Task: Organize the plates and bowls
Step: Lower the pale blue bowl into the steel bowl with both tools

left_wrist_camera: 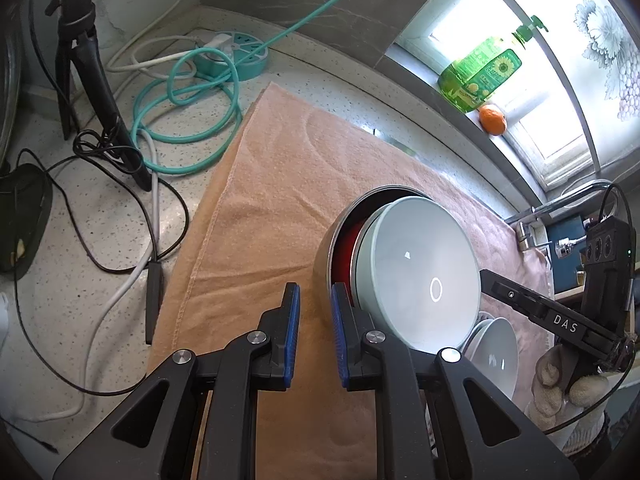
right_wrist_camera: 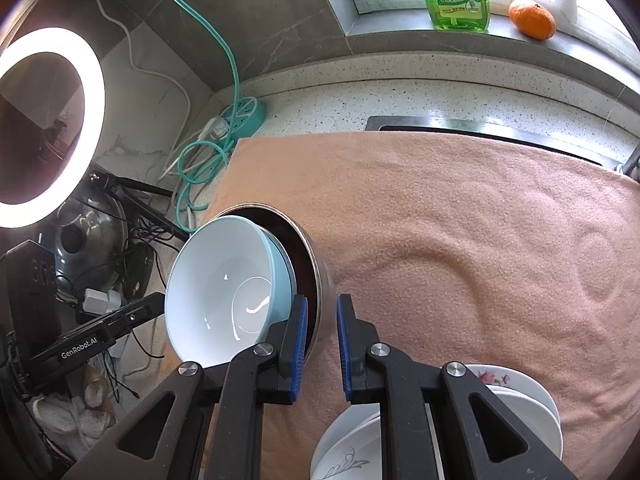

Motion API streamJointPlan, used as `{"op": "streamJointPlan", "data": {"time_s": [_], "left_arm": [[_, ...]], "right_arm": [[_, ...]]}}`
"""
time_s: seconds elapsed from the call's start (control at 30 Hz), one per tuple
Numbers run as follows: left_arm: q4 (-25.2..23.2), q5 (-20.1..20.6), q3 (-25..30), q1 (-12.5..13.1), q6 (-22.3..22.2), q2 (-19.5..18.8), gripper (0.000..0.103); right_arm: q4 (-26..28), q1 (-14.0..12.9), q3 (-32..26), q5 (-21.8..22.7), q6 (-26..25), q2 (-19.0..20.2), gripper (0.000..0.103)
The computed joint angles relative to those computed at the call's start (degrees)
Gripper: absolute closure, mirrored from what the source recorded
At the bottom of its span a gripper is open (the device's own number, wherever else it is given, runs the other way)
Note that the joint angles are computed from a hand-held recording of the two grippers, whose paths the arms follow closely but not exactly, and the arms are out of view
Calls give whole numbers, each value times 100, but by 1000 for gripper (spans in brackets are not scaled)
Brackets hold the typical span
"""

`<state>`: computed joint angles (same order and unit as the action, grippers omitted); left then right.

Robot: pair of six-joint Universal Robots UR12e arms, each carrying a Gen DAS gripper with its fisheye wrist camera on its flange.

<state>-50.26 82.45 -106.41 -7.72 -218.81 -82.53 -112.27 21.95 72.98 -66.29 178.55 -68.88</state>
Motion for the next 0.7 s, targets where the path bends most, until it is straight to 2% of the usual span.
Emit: {"op": "streamJointPlan", "data": {"time_s": [0.7], "left_arm": [[-68,-222,53,65,221,-143,89]], "right_arm": [[131,83,-129,-42,-41,161,91]]}}
